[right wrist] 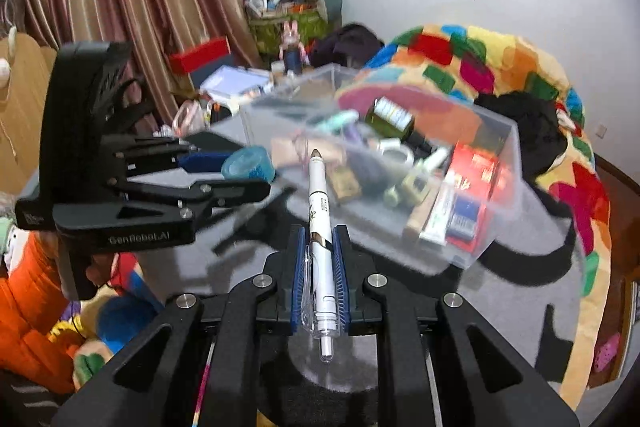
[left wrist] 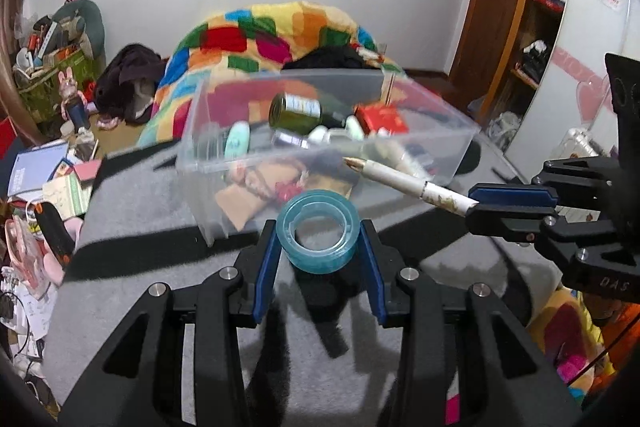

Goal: Organize objects
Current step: 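Drop the tape roll into the box with the left gripper while the right drops the pen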

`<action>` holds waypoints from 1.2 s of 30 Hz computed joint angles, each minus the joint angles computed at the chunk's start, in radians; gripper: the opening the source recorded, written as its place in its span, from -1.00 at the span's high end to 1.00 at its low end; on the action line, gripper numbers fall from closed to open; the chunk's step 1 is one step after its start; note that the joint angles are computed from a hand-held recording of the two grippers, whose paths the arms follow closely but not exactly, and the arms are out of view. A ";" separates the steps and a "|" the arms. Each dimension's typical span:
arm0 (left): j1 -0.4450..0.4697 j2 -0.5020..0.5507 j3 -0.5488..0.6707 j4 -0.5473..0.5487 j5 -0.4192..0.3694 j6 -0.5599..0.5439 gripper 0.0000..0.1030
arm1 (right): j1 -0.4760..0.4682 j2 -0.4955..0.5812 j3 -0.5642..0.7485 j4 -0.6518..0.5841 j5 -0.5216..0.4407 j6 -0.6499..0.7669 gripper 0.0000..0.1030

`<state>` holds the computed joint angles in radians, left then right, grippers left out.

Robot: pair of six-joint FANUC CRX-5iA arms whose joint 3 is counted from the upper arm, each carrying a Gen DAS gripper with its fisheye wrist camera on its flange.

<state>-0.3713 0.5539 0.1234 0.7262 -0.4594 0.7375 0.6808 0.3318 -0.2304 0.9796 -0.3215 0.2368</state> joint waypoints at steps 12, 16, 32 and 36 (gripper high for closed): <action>-0.021 0.023 0.050 0.142 0.072 -0.079 0.25 | -0.107 -0.004 -0.007 0.402 -0.006 -0.441 0.75; -0.005 0.084 0.168 0.029 0.020 0.053 0.25 | -0.104 0.051 0.071 0.254 -0.064 -0.341 0.75; 0.018 0.290 0.538 -0.229 -0.243 0.354 0.25 | -0.088 0.218 0.367 -0.338 -0.228 0.219 0.73; 0.012 0.262 0.497 -0.224 -0.211 0.330 0.23 | -0.084 0.190 0.325 -0.294 -0.202 0.176 0.63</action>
<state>-0.3593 0.8159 0.6204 0.5021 -0.6707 1.0672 0.5972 0.5218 0.0945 0.6860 -0.5234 0.4129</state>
